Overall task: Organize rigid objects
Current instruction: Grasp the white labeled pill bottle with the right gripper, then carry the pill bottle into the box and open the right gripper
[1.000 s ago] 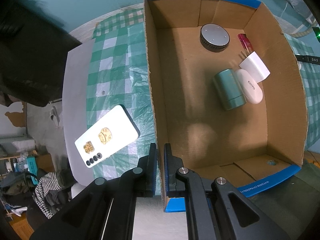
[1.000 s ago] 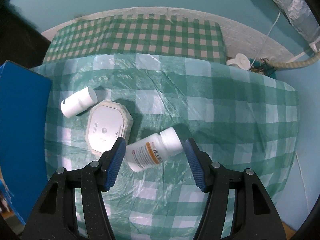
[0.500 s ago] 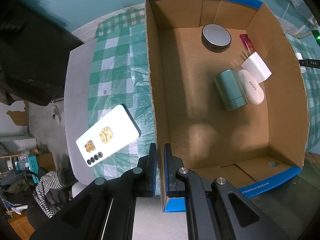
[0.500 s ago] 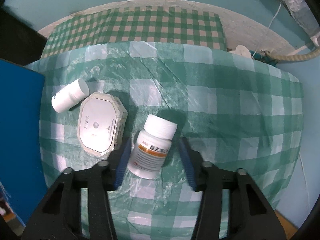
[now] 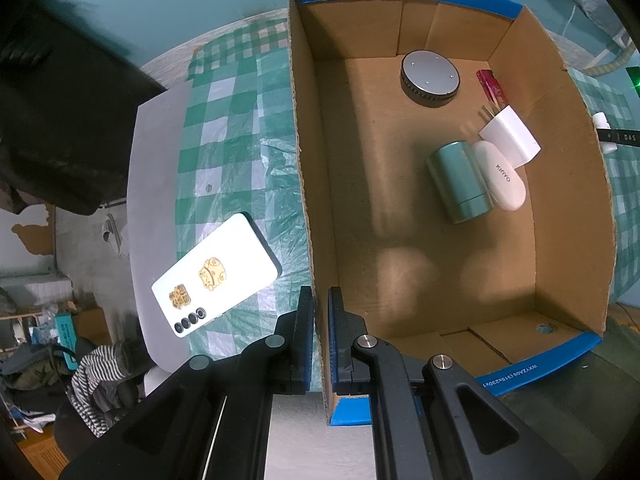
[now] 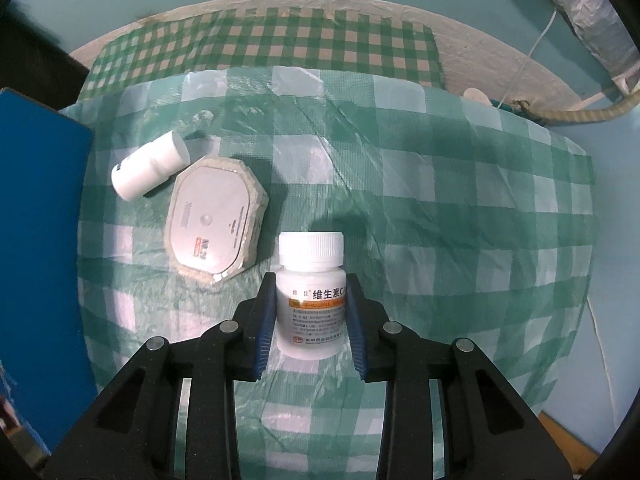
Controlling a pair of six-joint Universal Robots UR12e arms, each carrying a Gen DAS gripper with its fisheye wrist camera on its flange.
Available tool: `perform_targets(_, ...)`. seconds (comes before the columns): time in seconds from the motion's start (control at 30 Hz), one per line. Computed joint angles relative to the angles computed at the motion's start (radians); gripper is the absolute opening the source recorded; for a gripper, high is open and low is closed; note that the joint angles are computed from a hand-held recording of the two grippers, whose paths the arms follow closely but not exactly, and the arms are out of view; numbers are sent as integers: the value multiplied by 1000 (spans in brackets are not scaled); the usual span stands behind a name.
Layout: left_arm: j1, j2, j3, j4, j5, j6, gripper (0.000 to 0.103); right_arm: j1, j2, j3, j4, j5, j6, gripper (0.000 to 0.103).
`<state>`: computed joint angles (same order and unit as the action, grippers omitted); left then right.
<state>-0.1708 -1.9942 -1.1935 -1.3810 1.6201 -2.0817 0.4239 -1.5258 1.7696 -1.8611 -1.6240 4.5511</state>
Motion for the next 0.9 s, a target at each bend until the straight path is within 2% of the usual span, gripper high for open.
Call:
perform_targets(0.43, 1, 1, -1, -1, -4, 4, 5, 22, 18, -57, 12, -5, -1, 31)
perform_targets(0.9, 1, 2, -2, -3, -5, 4, 5, 36, 66, -162, 6, -34, -71, 31)
